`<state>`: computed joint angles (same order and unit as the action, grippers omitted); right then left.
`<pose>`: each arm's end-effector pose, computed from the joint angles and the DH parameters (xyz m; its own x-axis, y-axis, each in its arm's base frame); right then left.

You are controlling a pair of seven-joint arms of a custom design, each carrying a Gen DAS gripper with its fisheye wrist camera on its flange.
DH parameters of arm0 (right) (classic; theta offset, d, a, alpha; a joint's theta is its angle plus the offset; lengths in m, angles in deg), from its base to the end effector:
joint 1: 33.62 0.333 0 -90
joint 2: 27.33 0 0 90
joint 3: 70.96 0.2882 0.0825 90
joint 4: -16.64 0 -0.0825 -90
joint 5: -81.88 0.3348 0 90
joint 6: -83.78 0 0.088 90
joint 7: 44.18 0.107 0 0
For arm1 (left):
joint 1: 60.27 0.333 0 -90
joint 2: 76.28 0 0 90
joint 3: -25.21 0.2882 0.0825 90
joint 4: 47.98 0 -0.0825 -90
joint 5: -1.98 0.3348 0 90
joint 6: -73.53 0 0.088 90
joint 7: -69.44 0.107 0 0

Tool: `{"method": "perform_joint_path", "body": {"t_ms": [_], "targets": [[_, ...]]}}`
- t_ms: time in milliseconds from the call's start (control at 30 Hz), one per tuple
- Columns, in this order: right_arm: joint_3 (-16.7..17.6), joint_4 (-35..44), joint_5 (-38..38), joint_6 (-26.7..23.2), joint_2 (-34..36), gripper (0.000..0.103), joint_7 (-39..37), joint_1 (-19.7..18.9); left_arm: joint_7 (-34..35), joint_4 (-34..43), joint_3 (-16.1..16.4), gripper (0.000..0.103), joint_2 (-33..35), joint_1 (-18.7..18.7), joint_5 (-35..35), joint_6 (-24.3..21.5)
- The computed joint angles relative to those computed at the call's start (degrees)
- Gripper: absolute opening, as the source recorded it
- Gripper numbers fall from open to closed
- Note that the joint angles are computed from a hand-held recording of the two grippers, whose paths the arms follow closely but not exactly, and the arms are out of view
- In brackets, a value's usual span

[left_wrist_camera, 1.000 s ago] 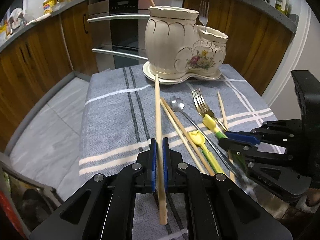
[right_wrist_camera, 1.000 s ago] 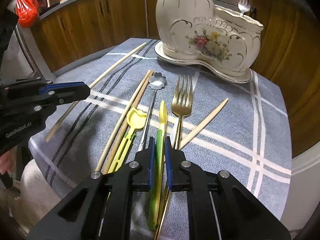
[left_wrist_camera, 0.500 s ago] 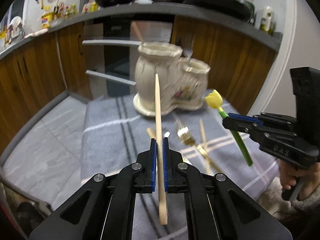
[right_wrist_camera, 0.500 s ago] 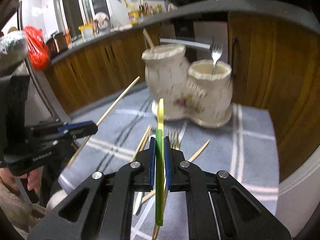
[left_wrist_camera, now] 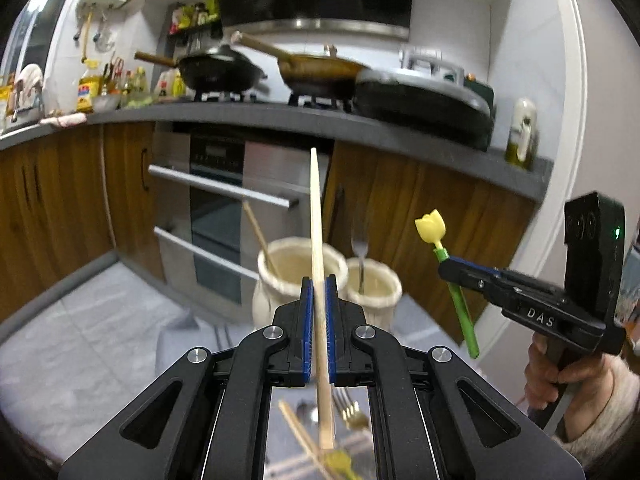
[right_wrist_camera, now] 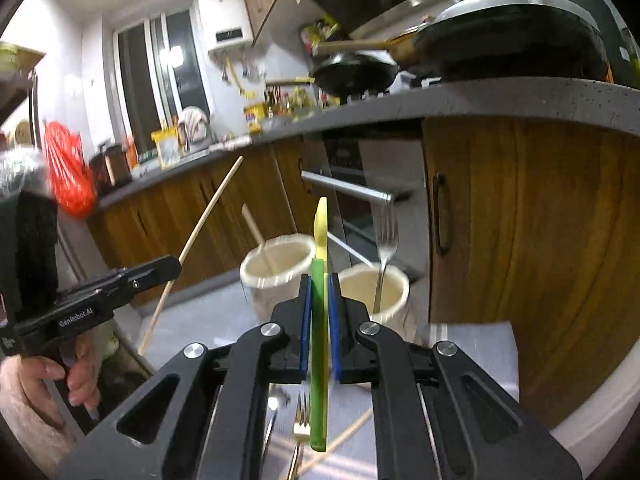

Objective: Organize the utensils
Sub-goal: 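Carry the chopstick over the tall cup while the right carries the yellow utensil over the short cup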

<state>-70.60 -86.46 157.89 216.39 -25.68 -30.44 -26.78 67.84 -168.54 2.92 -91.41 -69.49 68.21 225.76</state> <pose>0.5602 0.0895 0.5738 0.7550 -0.6056 -0.2513 -0.4058 -0.1305 -0.9046 0.3929 -0.2935 0.5850 0.0581 -0.9864 0.1537 -0.3829 -0.1642 -0.9091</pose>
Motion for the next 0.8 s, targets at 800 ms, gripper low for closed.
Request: {"method": "perform_joint_path", "body": {"t_ms": [800], "targets": [[9.3,17.6,14.6,14.7,17.6,0.008,-8.0,-0.7,-18.2,17.9,9.1,0.006,18.6,-5.9,27.7,-3.8]]}}
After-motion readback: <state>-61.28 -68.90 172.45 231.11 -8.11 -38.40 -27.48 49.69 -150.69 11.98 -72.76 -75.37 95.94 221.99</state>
